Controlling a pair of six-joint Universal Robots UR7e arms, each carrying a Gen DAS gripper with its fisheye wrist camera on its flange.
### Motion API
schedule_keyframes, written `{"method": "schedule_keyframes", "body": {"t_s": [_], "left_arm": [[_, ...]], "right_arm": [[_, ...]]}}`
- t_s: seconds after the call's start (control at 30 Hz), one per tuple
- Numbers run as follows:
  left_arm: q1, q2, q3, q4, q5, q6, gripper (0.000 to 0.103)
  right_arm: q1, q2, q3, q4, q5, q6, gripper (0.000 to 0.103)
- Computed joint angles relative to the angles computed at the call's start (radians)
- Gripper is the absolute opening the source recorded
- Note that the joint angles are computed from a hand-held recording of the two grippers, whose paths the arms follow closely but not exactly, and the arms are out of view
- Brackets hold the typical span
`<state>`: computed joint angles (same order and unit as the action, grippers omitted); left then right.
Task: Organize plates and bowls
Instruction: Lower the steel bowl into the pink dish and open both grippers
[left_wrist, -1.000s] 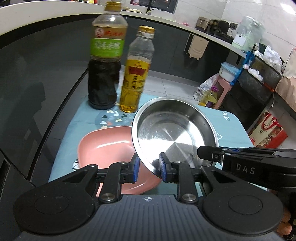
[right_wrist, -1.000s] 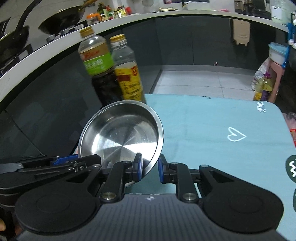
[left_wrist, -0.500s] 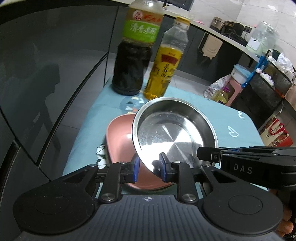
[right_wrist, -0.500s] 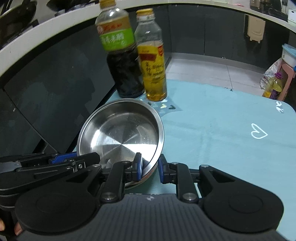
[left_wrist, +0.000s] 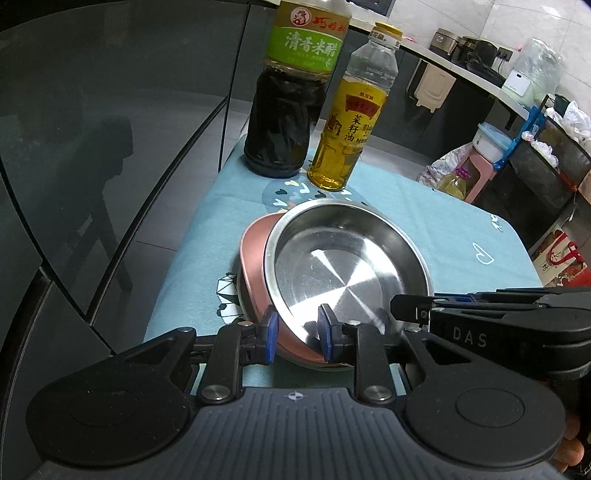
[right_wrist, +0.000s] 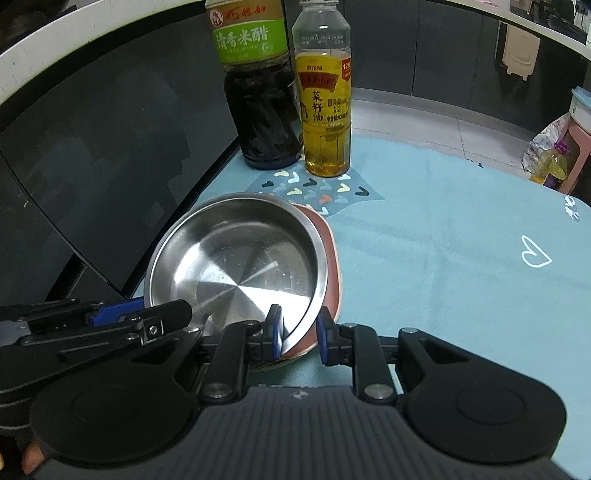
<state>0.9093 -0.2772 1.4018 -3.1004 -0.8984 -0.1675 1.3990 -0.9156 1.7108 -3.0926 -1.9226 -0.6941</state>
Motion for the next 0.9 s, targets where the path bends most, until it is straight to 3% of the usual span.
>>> {"method": "schedule_keyframes", "body": {"t_s": [0.37,0.73,0.9], "left_arm": [[0.001,-0.010,0.017,-0.018,0.014,0.000,0.022],[-0.001,-0.027,0.055,-0.132,0.043,0.051,0.028],[0.015,-0.037,0.065,-0.113,0.025,-0.003,0.029]], "right_arm": [[0.004,0.016,-0.003,-0.029,-0.016,-0.002,0.016],[0.004,0.018,-0.011,-0.054,-0.025,0.006,0.020],[-0.004,0.003,-0.010,-0.032,-0.011,0.029,0.030]]}}
